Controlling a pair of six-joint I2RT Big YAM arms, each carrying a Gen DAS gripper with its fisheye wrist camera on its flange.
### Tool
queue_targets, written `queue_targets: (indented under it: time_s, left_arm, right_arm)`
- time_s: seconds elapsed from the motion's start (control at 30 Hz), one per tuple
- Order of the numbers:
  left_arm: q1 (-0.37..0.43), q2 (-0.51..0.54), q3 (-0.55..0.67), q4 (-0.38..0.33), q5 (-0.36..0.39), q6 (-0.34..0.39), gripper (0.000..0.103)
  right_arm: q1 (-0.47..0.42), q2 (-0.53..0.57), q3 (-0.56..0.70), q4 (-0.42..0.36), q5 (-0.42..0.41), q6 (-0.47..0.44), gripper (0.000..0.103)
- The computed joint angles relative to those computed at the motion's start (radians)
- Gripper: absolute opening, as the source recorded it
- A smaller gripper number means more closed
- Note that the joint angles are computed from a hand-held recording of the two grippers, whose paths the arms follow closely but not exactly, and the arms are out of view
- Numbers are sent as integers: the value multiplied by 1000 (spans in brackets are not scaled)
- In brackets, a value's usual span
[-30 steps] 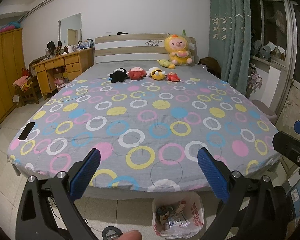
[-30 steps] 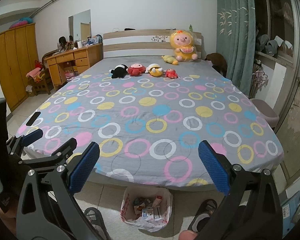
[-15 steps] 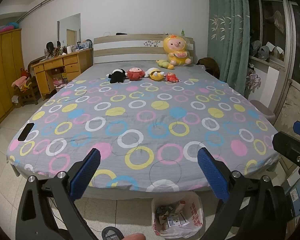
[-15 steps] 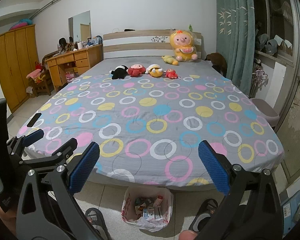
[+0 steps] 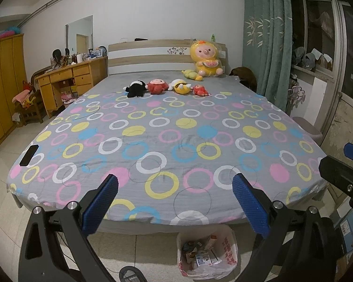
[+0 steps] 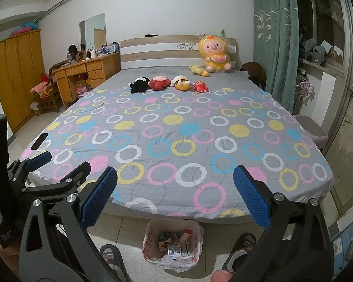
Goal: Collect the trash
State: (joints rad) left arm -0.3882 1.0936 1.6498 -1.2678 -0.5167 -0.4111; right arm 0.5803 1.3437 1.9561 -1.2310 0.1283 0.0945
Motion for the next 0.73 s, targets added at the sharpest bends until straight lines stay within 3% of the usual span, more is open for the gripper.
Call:
queue_targets:
  time_s: [0.73]
  left_arm:
    - [9, 7, 19, -9, 12, 13, 95]
  right_arm:
    - [-4, 5, 9, -6, -1, 7, 96]
